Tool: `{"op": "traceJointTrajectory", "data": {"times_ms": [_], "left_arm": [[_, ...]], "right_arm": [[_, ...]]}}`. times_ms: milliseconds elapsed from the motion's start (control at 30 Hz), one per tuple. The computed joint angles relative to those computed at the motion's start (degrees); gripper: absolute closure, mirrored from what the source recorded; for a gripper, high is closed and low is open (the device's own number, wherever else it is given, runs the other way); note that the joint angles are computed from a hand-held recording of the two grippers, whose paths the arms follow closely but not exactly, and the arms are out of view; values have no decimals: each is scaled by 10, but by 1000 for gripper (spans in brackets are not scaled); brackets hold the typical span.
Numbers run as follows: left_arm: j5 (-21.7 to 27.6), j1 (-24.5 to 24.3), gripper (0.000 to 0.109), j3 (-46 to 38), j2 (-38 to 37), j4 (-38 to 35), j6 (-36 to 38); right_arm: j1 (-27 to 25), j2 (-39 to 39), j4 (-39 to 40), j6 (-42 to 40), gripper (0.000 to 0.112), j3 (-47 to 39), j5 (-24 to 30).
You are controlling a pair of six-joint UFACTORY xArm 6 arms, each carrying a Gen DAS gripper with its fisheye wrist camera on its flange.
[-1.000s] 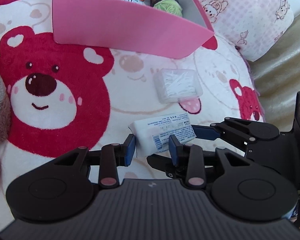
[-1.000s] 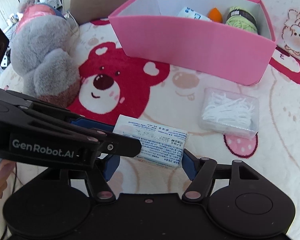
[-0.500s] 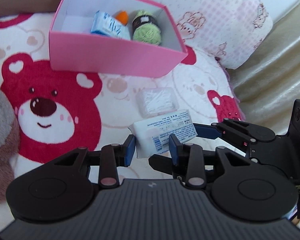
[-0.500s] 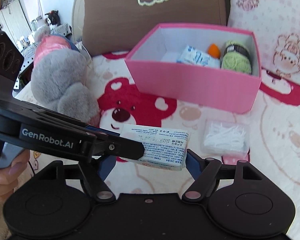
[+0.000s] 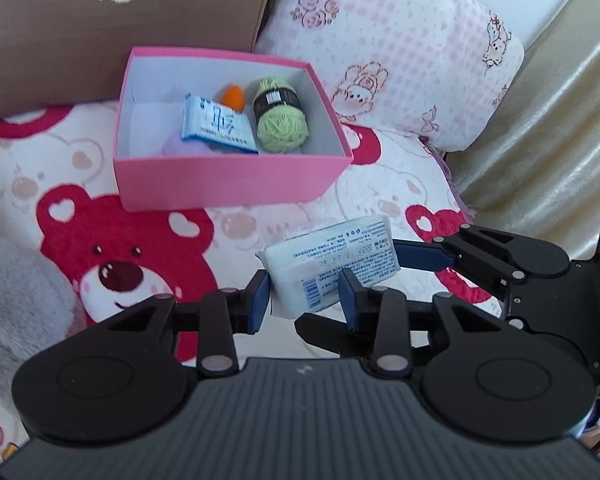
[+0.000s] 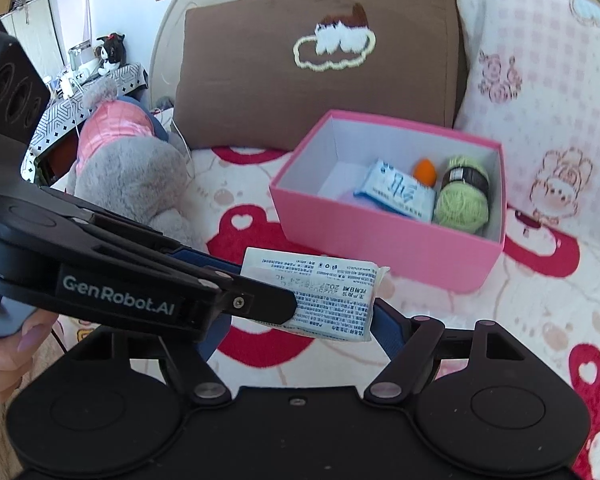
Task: Organize objects
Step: 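Lift the white packet with the left gripper and carry it over the pink box, then lower the white packet into the box beside the yarn ball and open the left gripper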
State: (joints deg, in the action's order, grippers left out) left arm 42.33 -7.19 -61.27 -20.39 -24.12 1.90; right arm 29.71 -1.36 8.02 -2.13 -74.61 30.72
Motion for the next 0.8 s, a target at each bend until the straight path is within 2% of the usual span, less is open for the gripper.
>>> {"op": "traceJointTrajectory", "data": {"times_ms": [200, 400, 800], "left_arm": [[3, 9, 72, -38, 22, 10, -4], [1, 19, 72, -92, 66, -3, 0], [1, 45, 72, -262, 205, -19, 16]], "right_arm": [[0, 23, -21, 18, 32, -38, -7], [-14, 61, -10, -3, 32, -98, -1], [-53, 207, 63, -23, 32, -300, 33]]}}
